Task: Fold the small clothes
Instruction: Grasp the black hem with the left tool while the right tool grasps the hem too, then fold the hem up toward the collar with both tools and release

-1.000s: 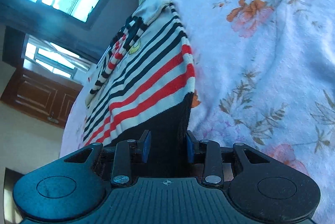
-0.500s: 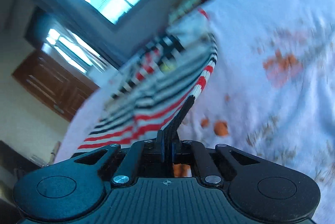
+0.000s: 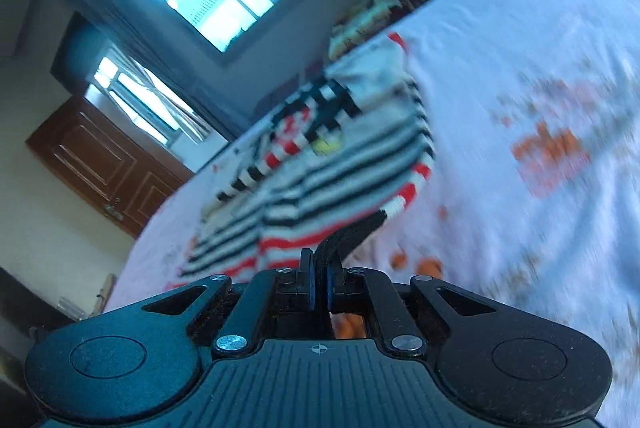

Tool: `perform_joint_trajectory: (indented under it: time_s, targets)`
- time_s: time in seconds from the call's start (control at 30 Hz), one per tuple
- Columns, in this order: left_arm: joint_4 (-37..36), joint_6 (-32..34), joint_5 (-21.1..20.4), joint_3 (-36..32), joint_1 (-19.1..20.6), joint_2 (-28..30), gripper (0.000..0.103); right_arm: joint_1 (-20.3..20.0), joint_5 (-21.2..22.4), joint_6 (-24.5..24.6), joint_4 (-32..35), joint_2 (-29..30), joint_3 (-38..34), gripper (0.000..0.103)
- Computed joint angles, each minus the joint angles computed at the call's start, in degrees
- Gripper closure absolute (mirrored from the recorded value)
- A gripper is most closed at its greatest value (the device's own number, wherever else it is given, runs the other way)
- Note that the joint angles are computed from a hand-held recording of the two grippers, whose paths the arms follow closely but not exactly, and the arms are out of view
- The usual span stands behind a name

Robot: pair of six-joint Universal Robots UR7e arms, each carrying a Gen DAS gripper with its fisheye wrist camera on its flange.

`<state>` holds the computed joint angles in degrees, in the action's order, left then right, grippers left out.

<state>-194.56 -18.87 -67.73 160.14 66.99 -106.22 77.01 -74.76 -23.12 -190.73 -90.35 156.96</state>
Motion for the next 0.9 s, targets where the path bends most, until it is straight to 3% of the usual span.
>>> perform_joint_trajectory:
  time_s: [0.13,0.3,0.6,0.9]
  targets:
    - [-3.53,2.1,-0.6,-4.59,0.41,4.79,0.098,6.57,-1.56,4.42,0.13,3.82,-7.08,0.099]
    - [-5.34,3.95,-2.56,-14.97,4.6,15.54,0.098,10.23,-3.22,8.9,2.42,12.46,-19.21,0.099]
    - [1.67,9.77,-3.3,-35.58,9.19,28.55,0.098,13.0,-5.16,16.35,9.37,28.65,-43.07,0.099]
    - [15.69,13.11,-1.18,-56.13,14.11,41.94,0.098,10.7,-6.84,17.73,20.7,45.19,-65.37,0.098]
